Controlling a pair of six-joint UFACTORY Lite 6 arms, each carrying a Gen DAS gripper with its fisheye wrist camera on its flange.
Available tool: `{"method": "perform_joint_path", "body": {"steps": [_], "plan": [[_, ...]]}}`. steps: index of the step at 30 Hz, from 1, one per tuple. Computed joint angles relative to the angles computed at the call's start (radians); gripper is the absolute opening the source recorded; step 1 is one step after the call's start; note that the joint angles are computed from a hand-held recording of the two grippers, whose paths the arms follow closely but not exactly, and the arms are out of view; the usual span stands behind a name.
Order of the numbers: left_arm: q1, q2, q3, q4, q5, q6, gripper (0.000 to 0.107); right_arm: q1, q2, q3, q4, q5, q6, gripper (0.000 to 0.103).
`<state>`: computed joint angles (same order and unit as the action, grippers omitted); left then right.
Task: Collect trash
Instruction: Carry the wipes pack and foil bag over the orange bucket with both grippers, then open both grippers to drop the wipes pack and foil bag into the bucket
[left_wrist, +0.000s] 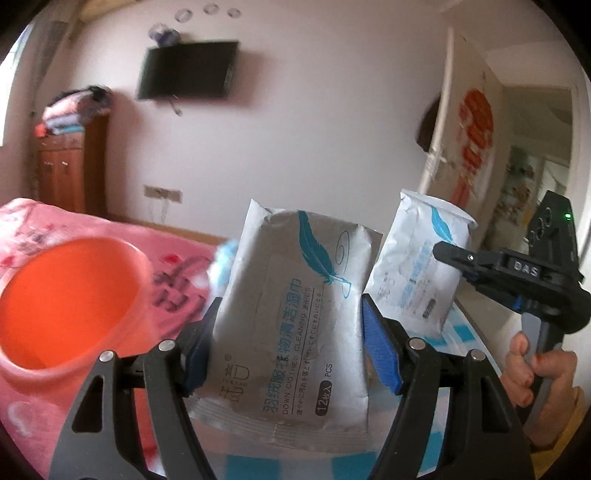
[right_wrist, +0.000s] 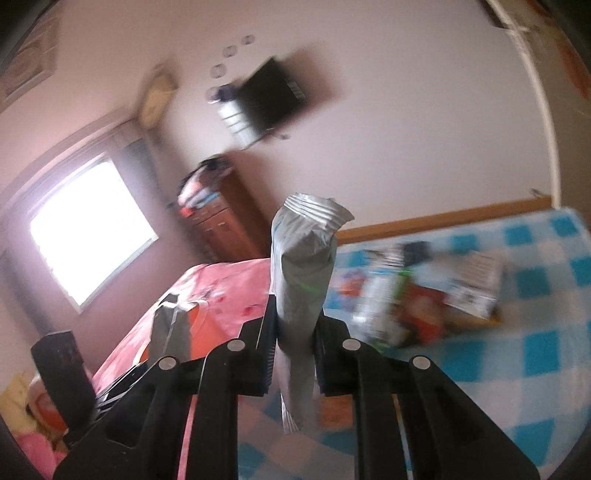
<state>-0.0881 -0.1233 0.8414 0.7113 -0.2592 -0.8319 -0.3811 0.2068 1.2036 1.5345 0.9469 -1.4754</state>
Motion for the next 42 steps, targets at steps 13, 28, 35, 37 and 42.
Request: {"method": "perform_joint_path", "body": {"steps": [13,28,35,37,42], "plan": [[0.364,-0.041,0.024,0.017,0.028,-0.038,0.073,0.510,0.193,0.388,-0.081,-0.152,0.247,0.018],[0.540,0.110,0.089,0.259,0.002,-0.290,0.095,0.701,0.402,0.571,-0.197,-0.321,0.370,0.064],[0.502,0.029,0.045,0.203,0.036,-0.235,0.099,0.617,0.196,0.271,0.062,-0.391,0.072,0.086],[0.477,0.004,0.028,0.145,0.053,-0.169,0.099,0.587,0.152,0.202,0.112,-0.403,0.015,0.089],[0.388,-0.043,-0.005,-0.063,0.089,0.058,0.099,0.503,0.054,0.025,0.260,-0.404,-0.175,0.090]]}}
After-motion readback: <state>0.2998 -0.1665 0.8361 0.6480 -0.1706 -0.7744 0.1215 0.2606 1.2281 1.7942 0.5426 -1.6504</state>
